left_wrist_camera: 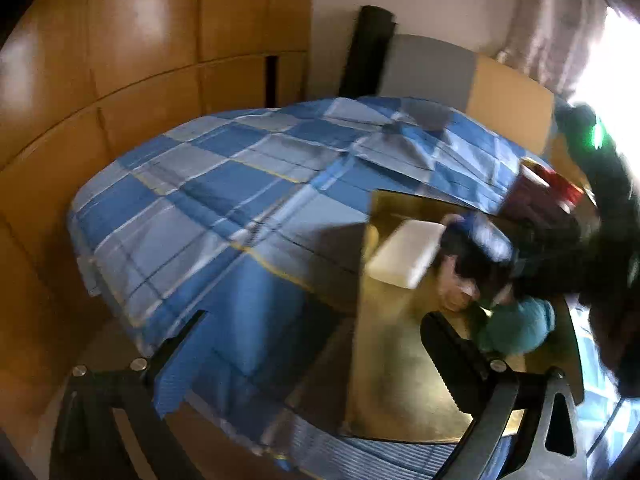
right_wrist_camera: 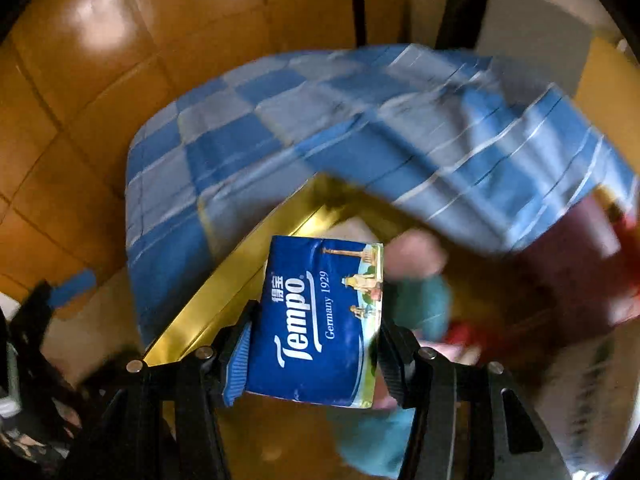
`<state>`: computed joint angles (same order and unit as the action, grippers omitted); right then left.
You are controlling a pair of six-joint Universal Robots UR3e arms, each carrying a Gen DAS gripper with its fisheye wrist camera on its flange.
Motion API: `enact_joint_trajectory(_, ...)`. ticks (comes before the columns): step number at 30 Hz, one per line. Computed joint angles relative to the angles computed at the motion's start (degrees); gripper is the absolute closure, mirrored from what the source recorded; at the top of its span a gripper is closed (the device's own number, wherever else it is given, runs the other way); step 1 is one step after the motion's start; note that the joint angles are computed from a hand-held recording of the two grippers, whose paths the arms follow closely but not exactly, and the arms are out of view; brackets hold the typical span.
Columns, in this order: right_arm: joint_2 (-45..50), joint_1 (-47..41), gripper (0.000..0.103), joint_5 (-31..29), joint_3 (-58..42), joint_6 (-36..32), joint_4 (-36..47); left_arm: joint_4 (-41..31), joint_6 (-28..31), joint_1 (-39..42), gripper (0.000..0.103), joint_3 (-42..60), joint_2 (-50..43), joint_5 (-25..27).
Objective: Organize soft objects
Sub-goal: 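Lift the Tempo tissue pack and carry it to the gold tray with the right gripper, then open the right gripper to drop the tissue pack into the tray, then move both grippers back toward the remaining items on the bed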
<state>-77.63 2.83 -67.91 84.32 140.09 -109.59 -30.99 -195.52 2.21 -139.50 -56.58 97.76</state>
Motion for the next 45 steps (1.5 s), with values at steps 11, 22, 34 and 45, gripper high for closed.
enact_joint_trajectory(11,4.2,4.4,0.040,-2.9,8.0,9.9,-8.4,-1.6,1.8,2.1,0.000,-2.3,4.6,-0.9)
enact_joint_trajectory(22,-11.6,-4.0,0.039,1.5,18.4,5.8,-10.0,1.4,-1.5,-8.5,0.000,1.3,-2.6,3.9)
enact_joint_trajectory(34,-32.8,-26.9,0.039,8.2,30.1,-8.0,-1.8,4.1,-3.8,-21.4,0.000,7.2,-12.2,9.6)
enact_joint_trajectory(45,-41.1,-51.5,0.039,14.6,30.2,-21.2,11.7,4.4,-4.5,-31.3,0.000,15.0,-21.2,13.2)
